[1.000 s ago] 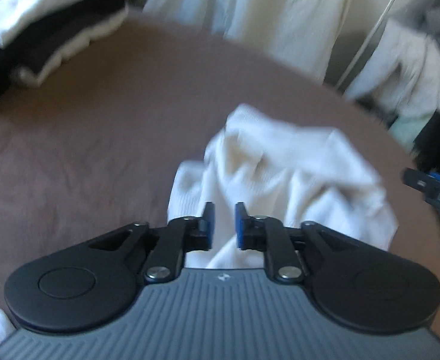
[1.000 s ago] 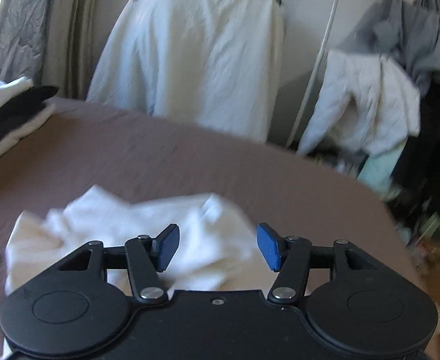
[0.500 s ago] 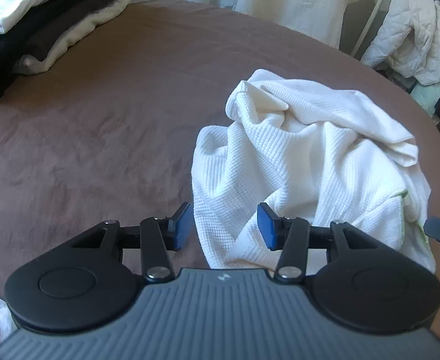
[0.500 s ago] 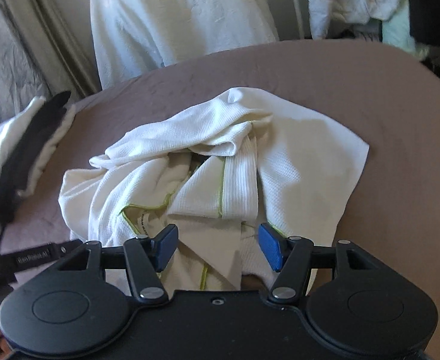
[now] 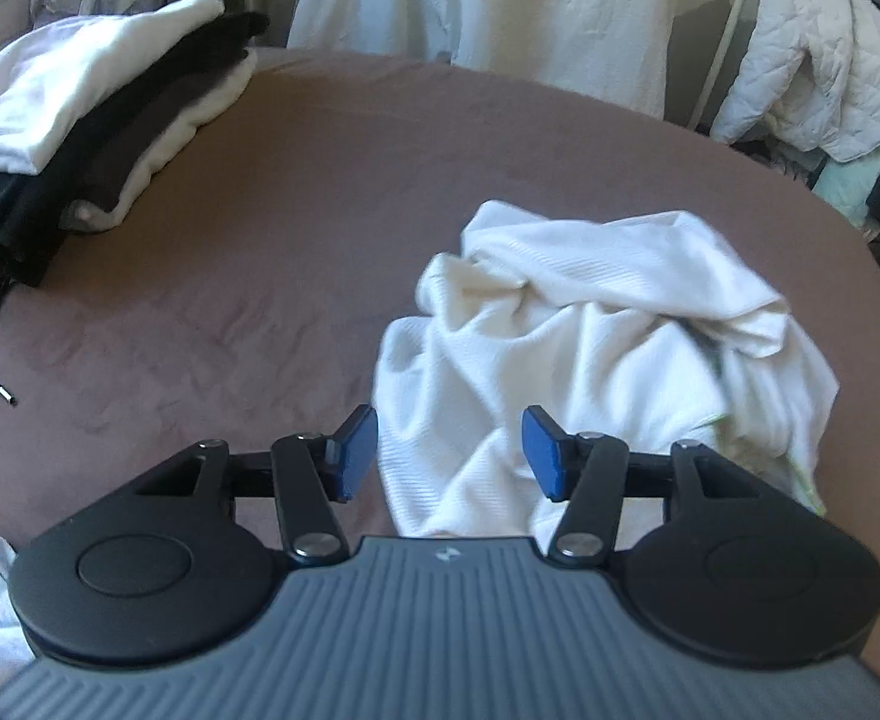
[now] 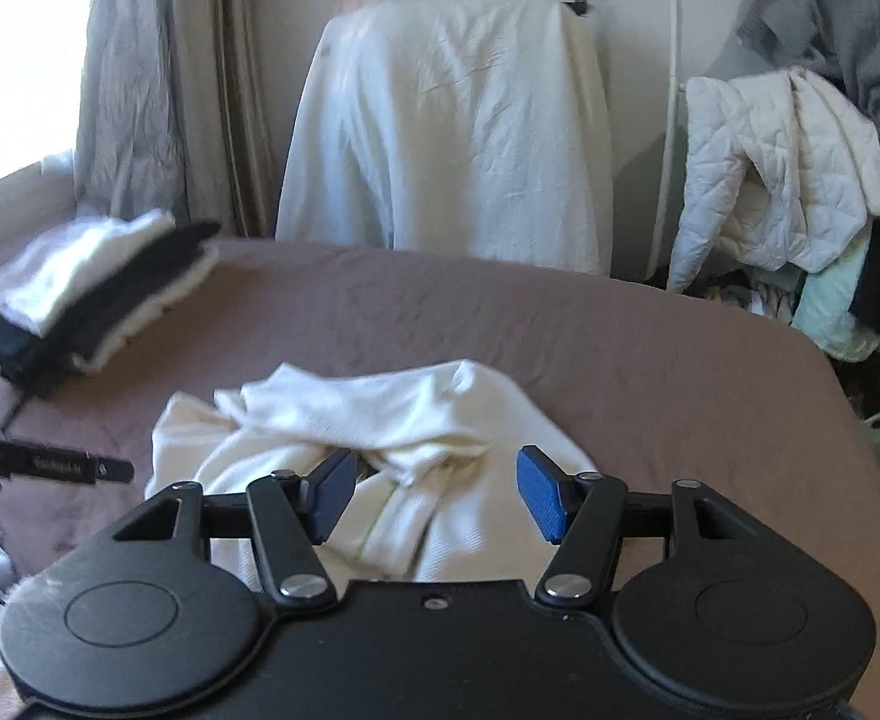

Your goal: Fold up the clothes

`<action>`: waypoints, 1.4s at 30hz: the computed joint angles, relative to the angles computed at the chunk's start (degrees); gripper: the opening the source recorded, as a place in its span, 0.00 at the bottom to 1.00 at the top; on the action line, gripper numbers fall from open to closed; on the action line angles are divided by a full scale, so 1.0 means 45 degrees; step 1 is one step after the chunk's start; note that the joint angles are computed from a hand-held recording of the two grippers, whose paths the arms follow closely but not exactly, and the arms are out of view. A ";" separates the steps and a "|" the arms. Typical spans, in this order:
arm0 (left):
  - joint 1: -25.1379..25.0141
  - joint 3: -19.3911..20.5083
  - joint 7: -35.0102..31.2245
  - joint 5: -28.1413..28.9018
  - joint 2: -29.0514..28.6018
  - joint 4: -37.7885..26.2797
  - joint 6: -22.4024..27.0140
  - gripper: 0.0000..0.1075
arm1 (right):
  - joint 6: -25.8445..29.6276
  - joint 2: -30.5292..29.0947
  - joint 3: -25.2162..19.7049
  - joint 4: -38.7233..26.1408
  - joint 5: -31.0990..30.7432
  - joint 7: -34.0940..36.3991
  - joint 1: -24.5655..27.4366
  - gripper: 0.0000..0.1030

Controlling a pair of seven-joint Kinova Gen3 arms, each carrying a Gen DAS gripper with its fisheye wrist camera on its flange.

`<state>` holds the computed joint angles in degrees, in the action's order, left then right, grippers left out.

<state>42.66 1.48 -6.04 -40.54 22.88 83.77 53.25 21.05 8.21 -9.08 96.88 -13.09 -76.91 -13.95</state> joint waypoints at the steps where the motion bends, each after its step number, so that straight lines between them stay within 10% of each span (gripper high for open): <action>1: 0.0080 0.0017 0.0055 -0.0016 0.0087 -0.0168 0.0087 0.50 | 0.0518 0.0105 -0.0274 -0.0322 -0.0487 0.0518 0.0590 0.63; 7: 0.0558 0.0024 -0.0571 0.0034 0.0934 -0.0994 0.0581 0.52 | 0.2268 0.0511 -0.0138 -0.0935 -0.1638 0.2084 0.1152 0.63; 23: -0.0858 -0.0097 -0.0034 -0.0301 -0.0311 0.1907 -0.2667 0.59 | -0.0606 0.2908 -0.2536 0.0712 -0.4494 0.3612 0.1812 0.63; 30: -0.1005 0.0305 -0.3025 0.1155 0.0853 0.0043 -0.3036 0.62 | -0.1236 0.2962 -0.3373 0.1537 -0.4584 0.2984 0.3154 0.64; 37: -0.1076 0.0016 -0.5265 0.2667 0.2714 -0.2567 -0.1435 0.90 | -0.0763 0.4094 -0.5629 0.1321 -0.6687 0.5088 0.5159 0.66; 39: -0.1157 -0.0245 -0.5407 0.3153 0.2631 -0.2313 -0.1893 0.75 | -0.0629 0.4793 -0.6694 0.1160 -0.7600 0.5947 0.5964 0.67; 40: -0.1002 -0.0508 -0.5266 0.3137 0.2511 -0.2115 -0.2085 0.42 | -0.0381 0.5283 -0.7283 0.1013 -0.8118 0.6431 0.6409 0.67; 42: -0.0561 -0.1036 -0.4922 0.2794 0.2280 -0.1868 -0.2101 0.18 | 0.0109 0.6042 -0.7968 0.0798 -0.8953 0.7104 0.6855 0.67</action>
<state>40.14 -3.19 -28.19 -27.97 33.14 75.37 43.80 21.54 35.40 -44.94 100.47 -53.37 -44.94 16.90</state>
